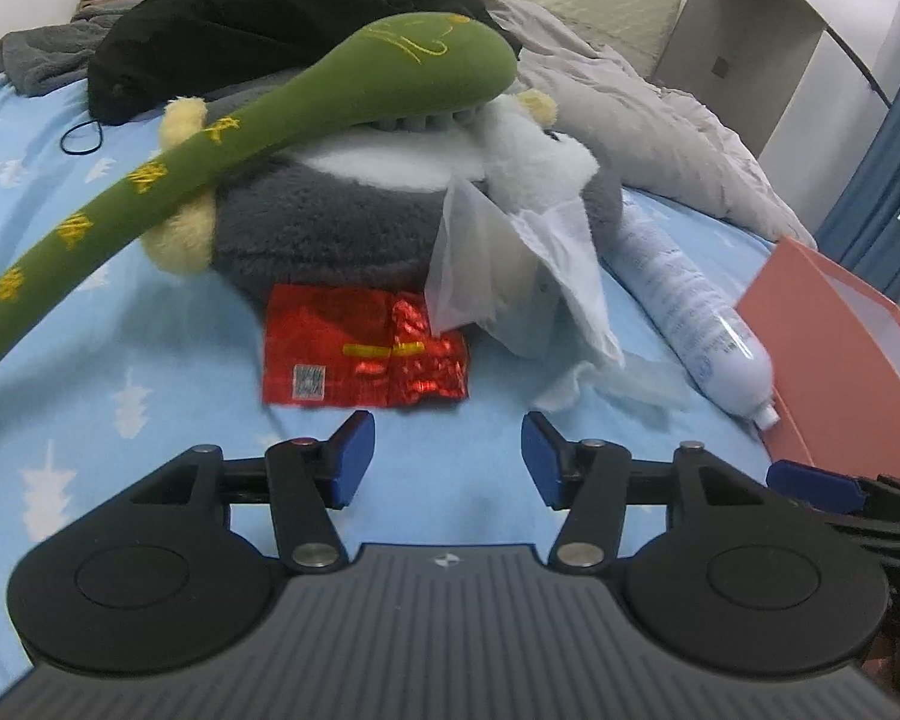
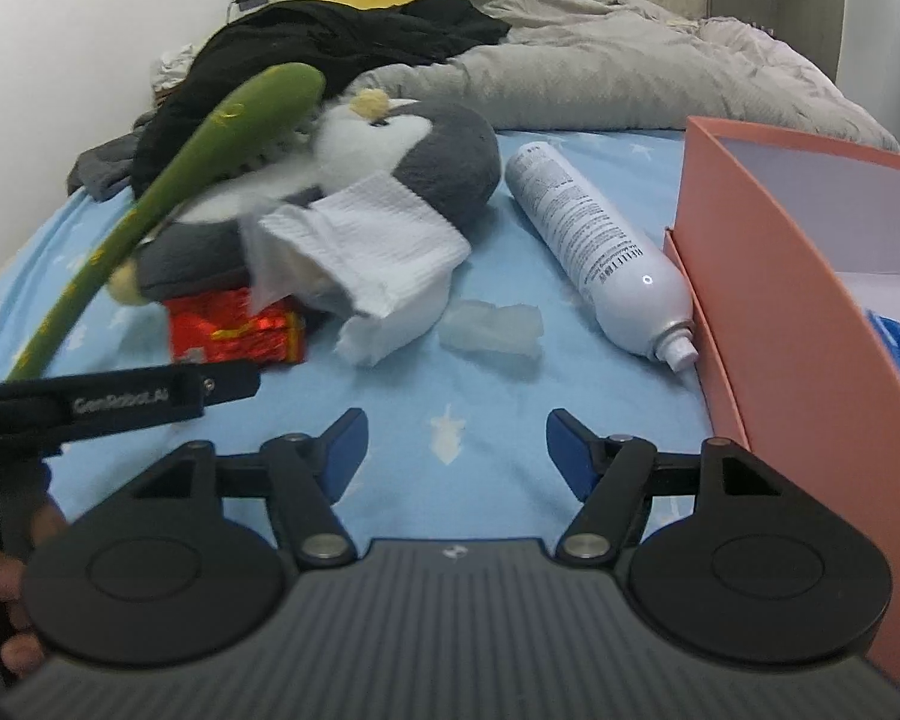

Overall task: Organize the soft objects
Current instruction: 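Close the left tool on the red foil packet while the right tool lowers toward the clear plastic piece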

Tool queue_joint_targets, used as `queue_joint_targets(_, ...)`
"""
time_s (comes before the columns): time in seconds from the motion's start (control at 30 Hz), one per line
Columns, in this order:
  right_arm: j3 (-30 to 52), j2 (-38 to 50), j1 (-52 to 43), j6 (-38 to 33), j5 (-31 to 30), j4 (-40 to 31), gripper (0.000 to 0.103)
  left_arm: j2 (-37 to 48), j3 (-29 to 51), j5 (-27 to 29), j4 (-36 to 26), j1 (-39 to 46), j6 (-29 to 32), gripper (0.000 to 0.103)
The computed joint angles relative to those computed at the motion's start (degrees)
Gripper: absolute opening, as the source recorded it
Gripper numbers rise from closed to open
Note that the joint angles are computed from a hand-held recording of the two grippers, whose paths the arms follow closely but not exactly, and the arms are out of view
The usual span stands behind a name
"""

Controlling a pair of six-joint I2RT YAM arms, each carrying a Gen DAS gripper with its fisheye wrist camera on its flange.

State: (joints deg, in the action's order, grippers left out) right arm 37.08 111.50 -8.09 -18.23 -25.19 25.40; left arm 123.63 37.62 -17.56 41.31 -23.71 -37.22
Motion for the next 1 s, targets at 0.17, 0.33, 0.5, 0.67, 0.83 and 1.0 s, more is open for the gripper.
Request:
queue_joint_targets(0.17, 7.5, 8.2, 2.6, 3.4, 2.4, 1.6, 0.068, 5.3, 6.7, -1.2, -1.5, 1.2, 2.8, 0.06)
queue_joint_targets(0.33, 12.6, 13.3, 4.6, 5.2, 3.5, 3.4, 0.068, 9.6, 12.6, -5.0, -3.0, 0.8, 5.1, 0.06)
queue_joint_targets(0.5, 16.7, 17.7, 6.3, 6.6, 5.8, 5.2, 0.07, 12.0, 17.0, -9.7, -5.5, -0.7, 5.7, 0.06)
queue_joint_targets(0.67, 19.7, 20.8, 6.8, 6.9, 7.4, 5.7, 0.07, 13.9, 20.1, -13.5, -8.8, -1.6, 6.1, 0.049)
queue_joint_targets(0.83, 20.6, 22.5, 7.6, 6.2, 8.6, 7.3, 0.07, 13.6, 19.4, -12.8, -7.9, -1.0, 6.2, 0.043)
queue_joint_targets(1.0, 20.2, 21.4, 7.4, 6.1, 8.6, 6.7, 0.058, 11.4, 16.1, -11.2, -6.5, -0.8, 5.4, 0.041)
